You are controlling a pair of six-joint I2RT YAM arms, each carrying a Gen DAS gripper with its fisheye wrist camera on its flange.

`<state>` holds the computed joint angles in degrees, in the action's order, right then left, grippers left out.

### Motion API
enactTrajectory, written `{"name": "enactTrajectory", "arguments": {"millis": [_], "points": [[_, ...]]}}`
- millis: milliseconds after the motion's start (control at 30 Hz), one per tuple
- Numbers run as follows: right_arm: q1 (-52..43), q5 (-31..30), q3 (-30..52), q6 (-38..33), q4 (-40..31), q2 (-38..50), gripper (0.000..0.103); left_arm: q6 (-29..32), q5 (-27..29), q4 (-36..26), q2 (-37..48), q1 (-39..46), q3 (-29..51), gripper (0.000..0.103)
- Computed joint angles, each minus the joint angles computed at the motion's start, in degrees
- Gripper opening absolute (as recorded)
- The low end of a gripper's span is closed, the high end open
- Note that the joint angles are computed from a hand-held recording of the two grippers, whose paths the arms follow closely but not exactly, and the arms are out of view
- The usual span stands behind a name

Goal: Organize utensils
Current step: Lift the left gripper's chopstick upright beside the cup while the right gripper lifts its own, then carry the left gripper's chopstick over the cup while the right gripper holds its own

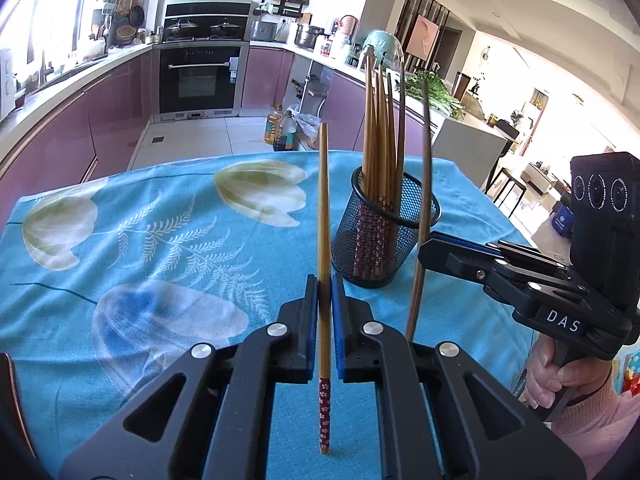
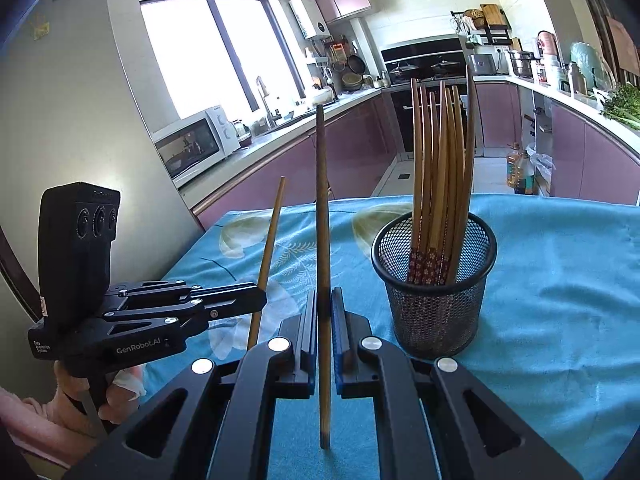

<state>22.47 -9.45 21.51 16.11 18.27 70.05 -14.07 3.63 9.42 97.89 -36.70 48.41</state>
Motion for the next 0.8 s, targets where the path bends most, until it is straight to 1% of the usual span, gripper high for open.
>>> {"name": "enactTrajectory", "arguments": {"millis": [433,633,800], "points": [[-0.7,0.6,0.1,-0.8,-1.2,-3.7,0.005,0.4,-0.9,-0.3,-1.9,-0.8,0.5,0.008],[-2.2,-0.6,0.3,-1.9,-1.4,-4.7,0.005,0.4,-1.1,0.0,-2.9,-1.2,0.2,0.008],[-2.2,-0.2,0.2,-2.2,-1.6,-5.6,0.005,0.6,-1.3,0.0,-3.6,-1.3,0.1,0.008]]}}
